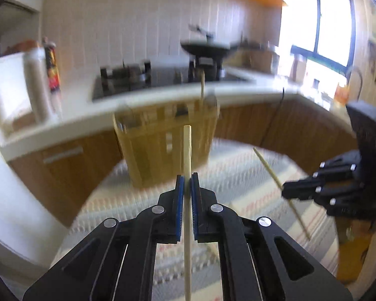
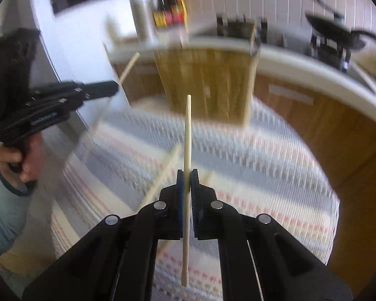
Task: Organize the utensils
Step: 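Carry the chopstick with the left gripper and drop it into the caddy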
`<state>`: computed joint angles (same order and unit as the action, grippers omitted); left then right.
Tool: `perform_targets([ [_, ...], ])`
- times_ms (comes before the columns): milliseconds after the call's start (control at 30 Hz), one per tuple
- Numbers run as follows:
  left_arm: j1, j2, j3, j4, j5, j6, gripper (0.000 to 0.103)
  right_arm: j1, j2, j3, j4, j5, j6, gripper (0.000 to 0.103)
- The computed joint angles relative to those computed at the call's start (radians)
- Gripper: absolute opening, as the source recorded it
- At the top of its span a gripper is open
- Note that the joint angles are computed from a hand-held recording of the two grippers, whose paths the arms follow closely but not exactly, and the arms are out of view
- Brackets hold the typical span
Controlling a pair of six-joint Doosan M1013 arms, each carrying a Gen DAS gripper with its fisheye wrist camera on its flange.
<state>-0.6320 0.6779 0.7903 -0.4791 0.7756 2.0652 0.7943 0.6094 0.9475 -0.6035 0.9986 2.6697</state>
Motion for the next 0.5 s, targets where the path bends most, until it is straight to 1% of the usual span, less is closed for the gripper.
perform_targets([
  [100, 0.006, -0.001, -0.011, -0.076, -0.074, 0.019, 0.004, 0.000, -0.016, 0.012, -0.127, -0.090, 0.073, 0.004],
  [167, 0.006, 0.002, -0.020, -0.124, -0.134, 0.039, 0.004, 0.001, -0.011, -0.006, -0.201, -0.113, 0.100, 0.004],
  [200, 0.001, -0.010, -0.003, -0.139, -0.166, 0.044, 0.004, -0.001, -0.009, -0.015, -0.240, -0.121, 0.113, 0.004],
  [300, -0.002, 0.004, -0.028, -0.194, -0.236, 0.048, 0.004, -0.012, -0.003, -0.043, -0.325, -0.151, 0.148, 0.004],
  [367, -0.001, 0.017, -0.053, -0.239, -0.269, 0.065, 0.004, -0.020, 0.004, -0.060, -0.377, -0.175, 0.181, 0.004],
  [400, 0.001, 0.026, -0.067, -0.293, -0.282, 0.102, 0.004, -0.024, 0.007, -0.070, -0.409, -0.179, 0.200, 0.004],
  [500, -0.001, 0.050, -0.109, -0.341, -0.338, 0.141, 0.004, -0.043, 0.009, -0.079, -0.494, -0.198, 0.272, 0.004],
])
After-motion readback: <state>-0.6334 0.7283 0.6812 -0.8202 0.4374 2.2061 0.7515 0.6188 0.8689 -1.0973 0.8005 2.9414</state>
